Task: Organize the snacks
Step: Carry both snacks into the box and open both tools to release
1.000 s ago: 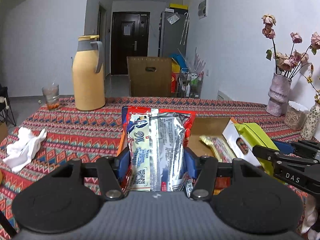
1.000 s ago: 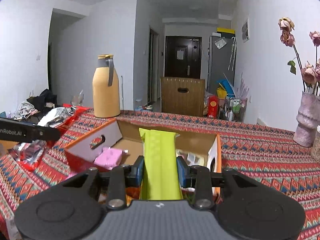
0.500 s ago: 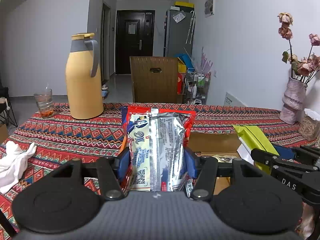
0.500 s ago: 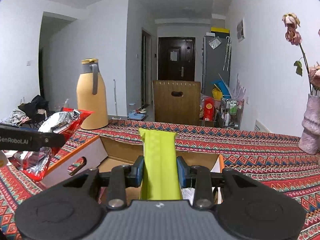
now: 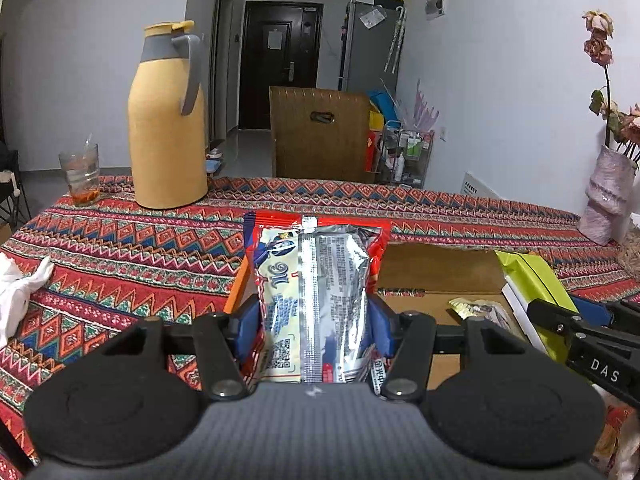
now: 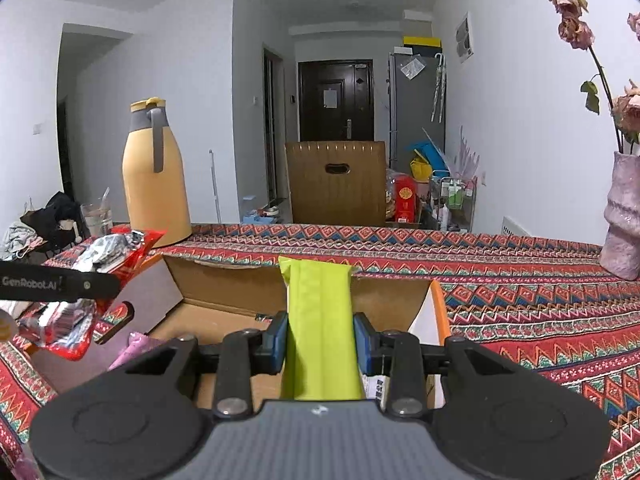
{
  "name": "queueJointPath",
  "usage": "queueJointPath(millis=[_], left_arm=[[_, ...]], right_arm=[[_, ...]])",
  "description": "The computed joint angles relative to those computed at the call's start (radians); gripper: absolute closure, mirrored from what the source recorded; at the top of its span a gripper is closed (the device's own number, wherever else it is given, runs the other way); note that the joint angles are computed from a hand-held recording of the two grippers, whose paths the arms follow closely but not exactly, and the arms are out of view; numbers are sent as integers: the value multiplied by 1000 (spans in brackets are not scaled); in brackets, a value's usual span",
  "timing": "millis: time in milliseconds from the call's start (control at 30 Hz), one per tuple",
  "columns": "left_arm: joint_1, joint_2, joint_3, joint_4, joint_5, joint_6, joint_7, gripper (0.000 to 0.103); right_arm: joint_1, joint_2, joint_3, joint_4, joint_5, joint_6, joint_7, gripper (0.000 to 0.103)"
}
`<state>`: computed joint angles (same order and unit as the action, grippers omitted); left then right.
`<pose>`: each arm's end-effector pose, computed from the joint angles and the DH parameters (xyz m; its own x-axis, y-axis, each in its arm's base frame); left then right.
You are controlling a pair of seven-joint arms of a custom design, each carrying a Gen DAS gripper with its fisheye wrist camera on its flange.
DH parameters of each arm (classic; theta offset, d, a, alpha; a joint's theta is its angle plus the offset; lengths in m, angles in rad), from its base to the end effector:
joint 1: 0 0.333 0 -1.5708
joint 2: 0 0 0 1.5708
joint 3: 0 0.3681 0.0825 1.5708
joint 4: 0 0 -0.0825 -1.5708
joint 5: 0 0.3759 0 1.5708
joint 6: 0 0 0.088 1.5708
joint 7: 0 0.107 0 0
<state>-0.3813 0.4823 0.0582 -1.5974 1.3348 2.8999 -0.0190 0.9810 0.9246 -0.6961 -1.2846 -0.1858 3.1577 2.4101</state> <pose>0.6690 -0.2941 0.4600 0.0059 -0.9973 0.0726 -0.5159 -0.0652 -0.8542 0.6815 0.4690 0.4226 0.2230 -0.9733 -0.0548 -0.4088 -0.0423 -0.9116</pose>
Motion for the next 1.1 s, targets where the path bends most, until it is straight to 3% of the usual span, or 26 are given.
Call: queueJointPath(millis=[67, 267, 333, 367, 400, 433, 467, 500, 567, 933, 1100], left_arm=[[3, 5, -2, 2, -10, 0, 9, 47], [-6, 2, 4, -7, -15, -5, 6, 42], [-17, -4, 17, -11, 19, -12, -40, 19], [-26, -10, 26, -14, 56, -19, -85, 13], [-33, -18, 32, -18, 105, -28, -140, 0], [-36, -25, 33, -23, 153, -34, -192, 0], [-32, -30, 27, -25, 183, -34, -220, 0], [-23, -32, 18, -26, 199, -32, -233, 0], [-6, -36, -6, -27, 208, -45, -236, 0], [57, -47, -93, -33, 273, -71, -263, 0], [55, -57, -104, -37, 246, -97, -232, 0]], right_arm=[[6, 5, -7, 1, -1, -11, 4, 70], [-27, -9, 48, 9, -42, -35, 7, 69], [-19, -12, 35, -1, -49, -28, 23, 69], [-8, -13, 19, -11, -49, -22, 36, 67], [-1, -17, 10, -20, -50, -18, 43, 52], [11, -17, -7, -32, -48, -8, 54, 42], [26, -13, -30, -41, -41, 0, 67, 20], [39, -10, -51, -48, -33, 6, 76, 6], [57, -4, -77, -58, -16, 16, 82, 0], [83, 3, -106, -83, 79, 41, 22, 0], [122, 11, -164, -100, 132, 60, 0, 0]])
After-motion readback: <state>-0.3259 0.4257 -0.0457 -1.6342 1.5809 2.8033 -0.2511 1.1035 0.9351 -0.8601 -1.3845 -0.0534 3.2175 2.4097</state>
